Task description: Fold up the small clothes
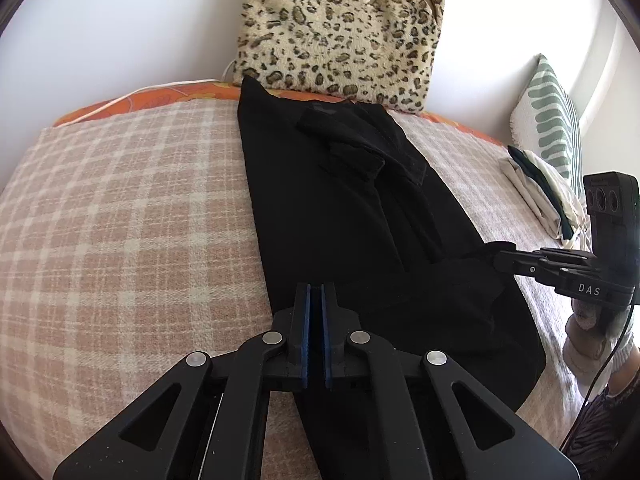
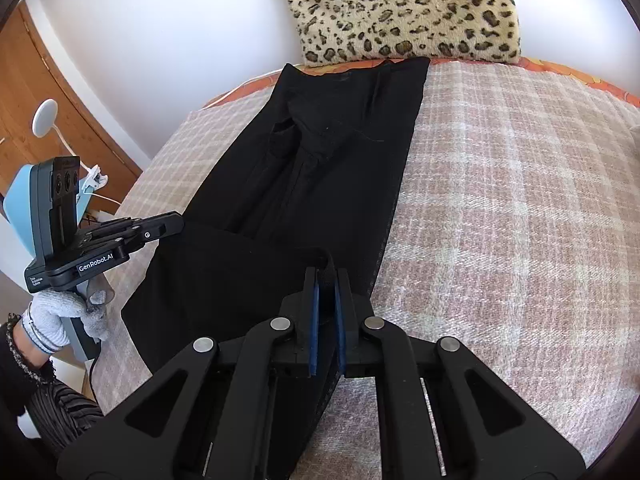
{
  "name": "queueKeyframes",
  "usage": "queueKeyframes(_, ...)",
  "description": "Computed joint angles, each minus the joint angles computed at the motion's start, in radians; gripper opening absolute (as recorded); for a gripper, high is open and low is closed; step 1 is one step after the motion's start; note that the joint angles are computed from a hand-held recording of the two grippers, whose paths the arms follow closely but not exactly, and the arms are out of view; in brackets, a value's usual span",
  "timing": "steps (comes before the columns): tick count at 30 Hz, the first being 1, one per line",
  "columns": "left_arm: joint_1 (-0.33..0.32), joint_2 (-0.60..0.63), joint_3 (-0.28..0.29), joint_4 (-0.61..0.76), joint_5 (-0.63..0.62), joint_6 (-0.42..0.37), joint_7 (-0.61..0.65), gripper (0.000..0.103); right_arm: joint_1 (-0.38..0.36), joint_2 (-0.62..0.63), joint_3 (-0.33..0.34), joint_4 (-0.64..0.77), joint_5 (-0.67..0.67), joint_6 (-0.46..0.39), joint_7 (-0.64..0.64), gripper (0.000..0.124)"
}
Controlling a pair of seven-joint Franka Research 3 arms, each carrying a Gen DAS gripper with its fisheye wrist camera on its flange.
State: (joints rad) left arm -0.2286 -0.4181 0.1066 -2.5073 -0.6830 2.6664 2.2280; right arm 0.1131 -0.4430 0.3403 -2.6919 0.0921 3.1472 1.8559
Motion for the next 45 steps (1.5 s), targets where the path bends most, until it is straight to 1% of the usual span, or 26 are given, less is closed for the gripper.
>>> queueKeyframes(2, 0.020, 0.016, -0.016, 0.010, 0.017, 0.032, -0.042, 0.003, -0.028, 0.011, 0.015, 0.017, 0.000, -0.013, 0.021, 0.008)
queueKeyframes(4, 0.035, 0.023, -0.021, 0.014, 0.044, 0.041, -0.076, 0.003, -0.068, 0.019, 0.043, 0.031, -0.019, -0.029, 0.047, 0.008)
queueKeyframes(7, 0.061, 0.016, -0.025, 0.014, 0.086, 0.026, -0.140, 0.007, -0.026, 0.026, -0.012, 0.042, -0.003, -0.059, 0.064, 0.013)
queueKeyframes(9, 0.061, 0.000, -0.019, 0.004, 0.104, 0.032, -0.142, 0.010, -0.052, 0.005, 0.003, 0.033, -0.014, -0.047, 0.098, 0.019)
queueKeyframes(10, 0.051, -0.010, -0.005, 0.003, 0.100, 0.023, -0.133, 0.011, -0.046, -0.006, -0.005, 0.026, -0.015, -0.038, 0.100, 0.020)
queueKeyframes(12, 0.025, -0.032, 0.026, -0.001, 0.070, -0.005, -0.102, 0.011, 0.004, -0.025, -0.049, 0.009, 0.002, -0.020, 0.082, 0.020)
queueKeyframes(14, 0.012, -0.063, 0.034, -0.016, 0.058, -0.014, -0.074, 0.011, 0.047, -0.046, -0.076, -0.002, 0.013, -0.015, 0.050, 0.020)
queueKeyframes(15, 0.011, -0.078, 0.031, -0.025, 0.062, -0.013, -0.069, 0.011, 0.048, -0.059, -0.067, -0.006, 0.012, -0.020, 0.041, 0.020)
queueKeyframes(17, -0.029, -0.108, 0.061, -0.037, 0.029, -0.039, -0.011, 0.011, 0.063, -0.083, -0.055, -0.016, 0.004, -0.033, 0.014, 0.020)
queueKeyframes(20, -0.070, -0.129, 0.082, -0.041, -0.014, -0.102, 0.067, 0.011, 0.151, -0.079, -0.102, -0.018, 0.016, -0.050, -0.057, 0.020)
queueKeyframes(21, -0.064, -0.127, 0.064, -0.044, -0.001, -0.108, 0.075, 0.011, 0.159, -0.070, -0.101, -0.013, 0.021, -0.062, -0.067, 0.020)
queueKeyframes(23, -0.050, -0.115, 0.028, -0.051, 0.033, -0.097, 0.081, 0.011, 0.113, -0.051, -0.048, -0.001, 0.008, -0.082, -0.049, 0.020)
queueKeyframes(25, -0.025, -0.094, -0.009, -0.054, 0.075, -0.070, 0.050, 0.011, 0.057, -0.031, 0.005, 0.014, -0.020, -0.103, -0.015, 0.020)
queueKeyframes(26, -0.004, -0.082, -0.034, -0.057, 0.111, -0.042, 0.018, 0.011, 0.025, -0.025, 0.029, 0.019, -0.038, -0.113, 0.010, 0.020)
queueKeyframes(28, 0.046, -0.055, -0.079, -0.056, 0.206, 0.000, -0.073, 0.011, -0.077, -0.023, 0.105, 0.040, -0.127, -0.165, 0.123, 0.020)
queueKeyframes(29, 0.047, -0.046, -0.069, -0.052, 0.217, 0.008, -0.097, 0.011, -0.089, -0.023, 0.110, 0.041, -0.117, -0.165, 0.120, 0.020)
queueKeyframes(30, 0.040, -0.042, -0.050, -0.044, 0.215, 0.007, -0.106, 0.011, -0.065, -0.024, 0.083, 0.040, -0.097, -0.165, 0.105, 0.020)
queueKeyframes(32, 0.066, -0.035, -0.058, -0.033, 0.264, 0.037, -0.155, 0.011, -0.046, -0.038, 0.050, 0.041, -0.121, -0.173, 0.140, 0.020)
queueKeyframes(34, 0.044, -0.026, -0.015, -0.010, 0.248, 0.043, -0.153, 0.011, 0.006, -0.055, -0.008, 0.035, -0.104, -0.160, 0.127, 0.020)
queueKeyframes(35, 0.032, -0.019, 0.008, 0.008, 0.227, 0.037, -0.147, 0.011, 0.010, -0.061, -0.017, 0.040, -0.102, -0.159, 0.129, 0.020)
queueKeyframes(37, 0.018, -0.001, 0.037, 0.044, 0.186, 0.037, -0.131, 0.016, 0.003, -0.074, -0.022, 0.054, -0.107, -0.166, 0.130, 0.021)
queueKeyframes(38, 0.012, 0.012, 0.048, 0.065, 0.165, 0.034, -0.117, 0.019, -0.003, -0.075, -0.024, 0.066, -0.111, -0.172, 0.128, 0.027)
queueKeyframes(39, 0.013, 0.027, 0.051, 0.086, 0.149, 0.029, -0.109, 0.031, -0.010, -0.075, -0.027, 0.077, -0.116, -0.176, 0.125, 0.034)
queueKeyframes(40, 0.013, 0.042, 0.055, 0.109, 0.130, 0.024, -0.097, 0.043, -0.021, -0.074, -0.025, 0.089, -0.123, -0.175, 0.126, 0.037)
queueKeyframes(41, 0.015, 0.058, 0.056, 0.132, 0.111, 0.019, -0.083, 0.046, -0.038, -0.066, -0.019, 0.106, -0.134, -0.170, 0.128, 0.040)
queueKeyframes(45, 0.056, 0.151, 0.023, 0.254, 0.092, -0.047, -0.070, 0.049, -0.087, -0.016, -0.022, 0.179, -0.168, -0.152, 0.122, 0.041)
